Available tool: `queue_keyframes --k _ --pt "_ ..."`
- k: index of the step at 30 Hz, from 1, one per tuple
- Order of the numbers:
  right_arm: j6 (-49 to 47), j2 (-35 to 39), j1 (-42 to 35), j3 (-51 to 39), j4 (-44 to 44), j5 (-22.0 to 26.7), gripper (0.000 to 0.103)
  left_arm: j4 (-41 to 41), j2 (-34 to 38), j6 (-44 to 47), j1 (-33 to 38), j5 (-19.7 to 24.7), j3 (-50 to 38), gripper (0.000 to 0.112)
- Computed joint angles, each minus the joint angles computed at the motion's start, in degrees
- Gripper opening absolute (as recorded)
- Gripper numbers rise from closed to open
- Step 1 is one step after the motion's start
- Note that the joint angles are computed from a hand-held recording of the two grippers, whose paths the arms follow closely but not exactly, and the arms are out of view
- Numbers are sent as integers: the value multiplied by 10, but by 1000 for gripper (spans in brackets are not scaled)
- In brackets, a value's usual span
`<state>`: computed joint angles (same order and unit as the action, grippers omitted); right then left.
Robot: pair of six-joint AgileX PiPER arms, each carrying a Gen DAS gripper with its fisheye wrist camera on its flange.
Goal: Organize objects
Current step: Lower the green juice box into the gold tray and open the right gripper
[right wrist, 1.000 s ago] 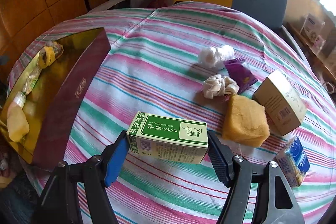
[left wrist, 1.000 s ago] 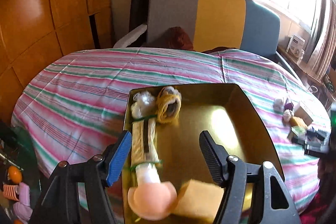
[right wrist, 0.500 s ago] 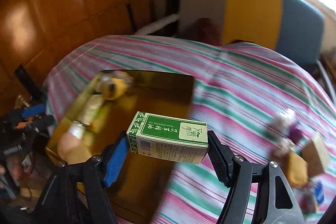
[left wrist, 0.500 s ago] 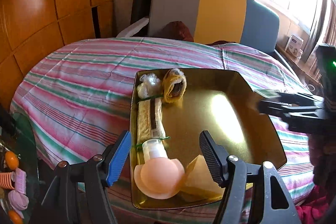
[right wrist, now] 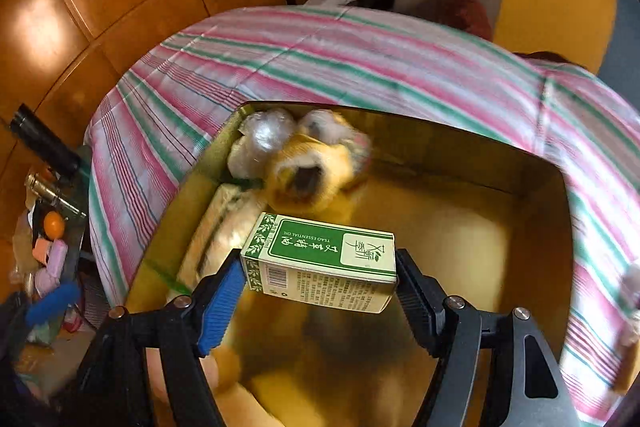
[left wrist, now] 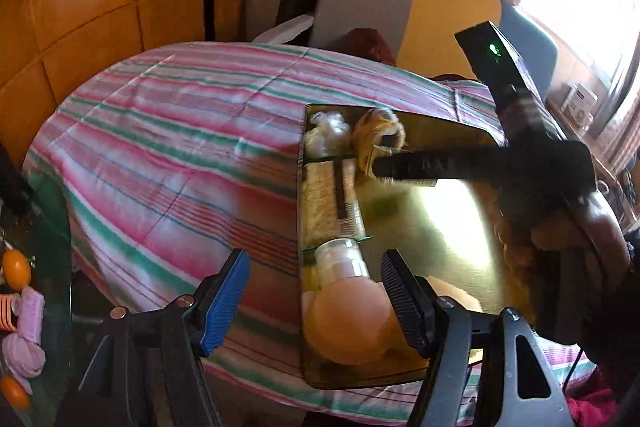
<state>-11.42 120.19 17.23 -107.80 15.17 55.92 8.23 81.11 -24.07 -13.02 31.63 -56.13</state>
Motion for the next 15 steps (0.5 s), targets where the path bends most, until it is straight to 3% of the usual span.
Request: queue_keyframes --k 6,8,15 --pt "32 50 -10 -84 33 42 81 -23 -5 15 21 -14 11 69" --pt "23 39 -20 -69 51 37 89 -21 -6 13 21 -14 11 69" --pt "-60 -77 -75 94 105 -19 93 12 -11 -21 -2 -3 5 69"
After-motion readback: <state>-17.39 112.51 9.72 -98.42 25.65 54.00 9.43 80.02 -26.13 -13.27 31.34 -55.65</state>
